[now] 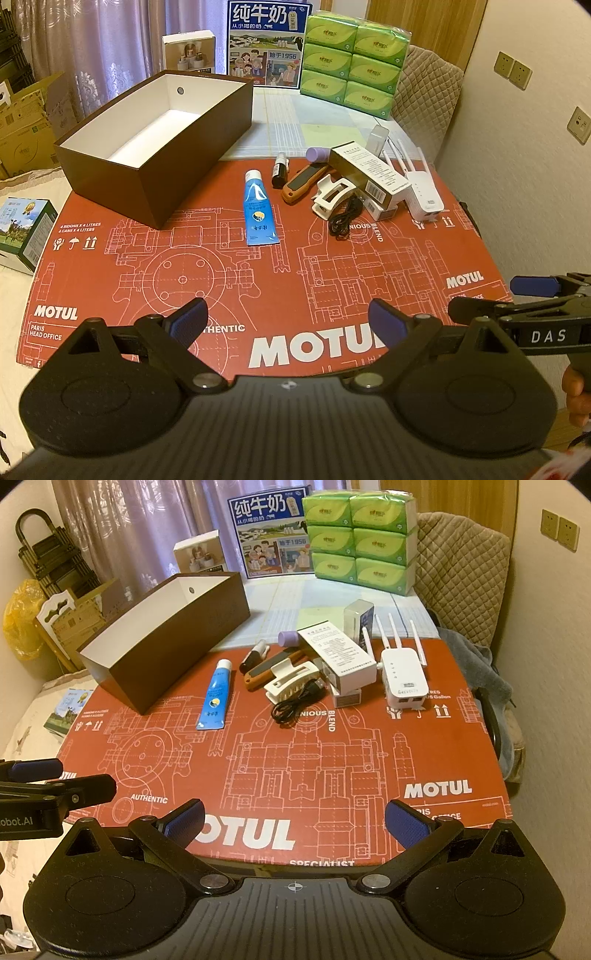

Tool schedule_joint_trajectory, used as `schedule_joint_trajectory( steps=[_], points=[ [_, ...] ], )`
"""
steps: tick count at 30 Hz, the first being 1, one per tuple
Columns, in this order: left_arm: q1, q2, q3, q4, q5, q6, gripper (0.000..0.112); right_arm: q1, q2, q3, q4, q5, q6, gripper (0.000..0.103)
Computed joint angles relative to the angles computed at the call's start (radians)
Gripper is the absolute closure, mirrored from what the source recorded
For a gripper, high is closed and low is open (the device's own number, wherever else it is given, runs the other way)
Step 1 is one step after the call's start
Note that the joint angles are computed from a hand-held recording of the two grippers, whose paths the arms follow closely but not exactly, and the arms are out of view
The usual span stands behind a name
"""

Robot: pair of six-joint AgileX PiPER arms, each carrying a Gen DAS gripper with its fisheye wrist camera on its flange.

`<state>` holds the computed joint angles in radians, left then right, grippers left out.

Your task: Organize rigid objects

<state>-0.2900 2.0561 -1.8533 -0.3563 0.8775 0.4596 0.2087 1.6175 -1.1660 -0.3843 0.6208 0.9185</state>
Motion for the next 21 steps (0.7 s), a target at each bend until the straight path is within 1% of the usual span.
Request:
schedule_joint_trajectory(
  steps=[12, 16, 21],
  points=[
    [-0.001, -0.002, 0.007, 0.0, -0.006, 0.001, 0.02, 0.004, 0.013, -0.018, -0.002, 0.005, 0.003, 0.002],
    [0.001, 0.038, -0.076, 0.005, 0.036, -0.007, 0.02, 0.006, 0.017, -0.022, -0.003, 0.007, 0.006, 0.002],
    [0.005, 0.06, -0.109, 0.002, 0.05, 0.002, 0.02, 0.008, 0.021, -0.028, -0.004, 0.008, 0.008, 0.002]
  ],
)
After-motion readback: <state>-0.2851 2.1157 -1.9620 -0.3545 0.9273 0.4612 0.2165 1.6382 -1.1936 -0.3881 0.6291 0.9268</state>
